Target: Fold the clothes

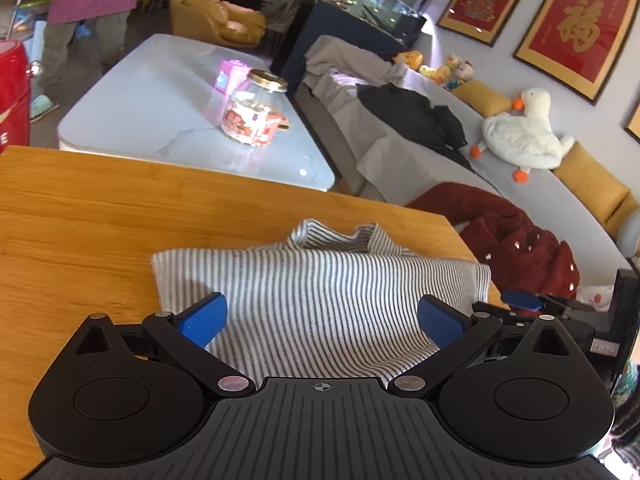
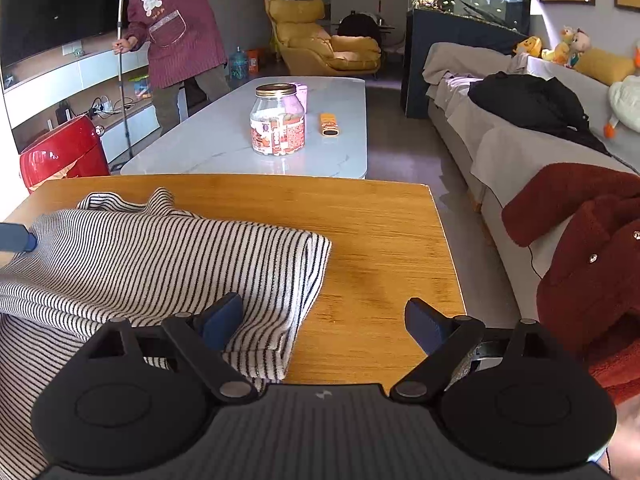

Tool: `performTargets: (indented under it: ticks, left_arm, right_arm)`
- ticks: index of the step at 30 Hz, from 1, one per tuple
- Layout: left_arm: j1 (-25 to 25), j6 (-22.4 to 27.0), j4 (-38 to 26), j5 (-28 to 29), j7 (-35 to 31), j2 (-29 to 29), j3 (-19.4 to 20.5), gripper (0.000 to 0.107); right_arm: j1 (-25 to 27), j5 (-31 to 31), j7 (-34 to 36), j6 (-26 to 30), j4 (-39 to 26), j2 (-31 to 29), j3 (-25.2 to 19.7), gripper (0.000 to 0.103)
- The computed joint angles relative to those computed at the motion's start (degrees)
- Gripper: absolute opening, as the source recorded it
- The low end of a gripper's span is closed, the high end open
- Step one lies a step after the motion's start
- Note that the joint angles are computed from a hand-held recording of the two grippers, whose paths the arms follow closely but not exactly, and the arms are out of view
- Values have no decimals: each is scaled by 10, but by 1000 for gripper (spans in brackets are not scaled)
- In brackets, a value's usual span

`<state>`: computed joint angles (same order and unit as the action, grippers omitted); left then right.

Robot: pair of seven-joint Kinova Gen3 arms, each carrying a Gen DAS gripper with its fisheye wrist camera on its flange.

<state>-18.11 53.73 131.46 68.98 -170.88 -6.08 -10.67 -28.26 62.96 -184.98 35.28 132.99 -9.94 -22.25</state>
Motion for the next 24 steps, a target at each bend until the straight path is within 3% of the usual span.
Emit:
performTargets:
  ticks: [3, 6, 11, 14, 17, 19, 20, 21, 24]
  left_arm:
    - [-13, -24, 8, -17, 16, -28, -14, 103]
    - [2, -25, -8, -66, 56, -15, -35, 103]
    - [-14, -134, 15, -57, 44, -29, 40, 103]
    - [37, -170, 16, -71, 46, -34, 12, 103]
    - [49, -172, 18, -69, 27, -33, -3, 103]
    - [49, -169, 17, -71, 28, -33, -8, 103]
    - [49, -168, 17, -73, 30, -34, -10, 103]
    - [49, -166, 17, -74, 32, -34, -12, 103]
    - [51, -172, 16, -81, 45, -36, -8, 103]
  right_arm:
    - [4, 14, -18, -13, 8, -3, 2, 90]
    - [12, 25, -39, -38, 16, -6, 11, 93]
    - [32, 9, -29, -75, 24, -18, 20, 93]
    - [44, -1, -6, -73, 22, -21, 11, 94]
    - [45, -24, 25, -54, 7, -15, 3, 96]
    - [53, -44, 52, -26, -13, -17, -18, 79]
    - [52, -51, 76, -23, -24, -20, -19, 55]
    - [45, -56, 99, -29, -37, -23, -10, 43]
    - [-1, -97, 169, -92, -82, -4, 63, 43]
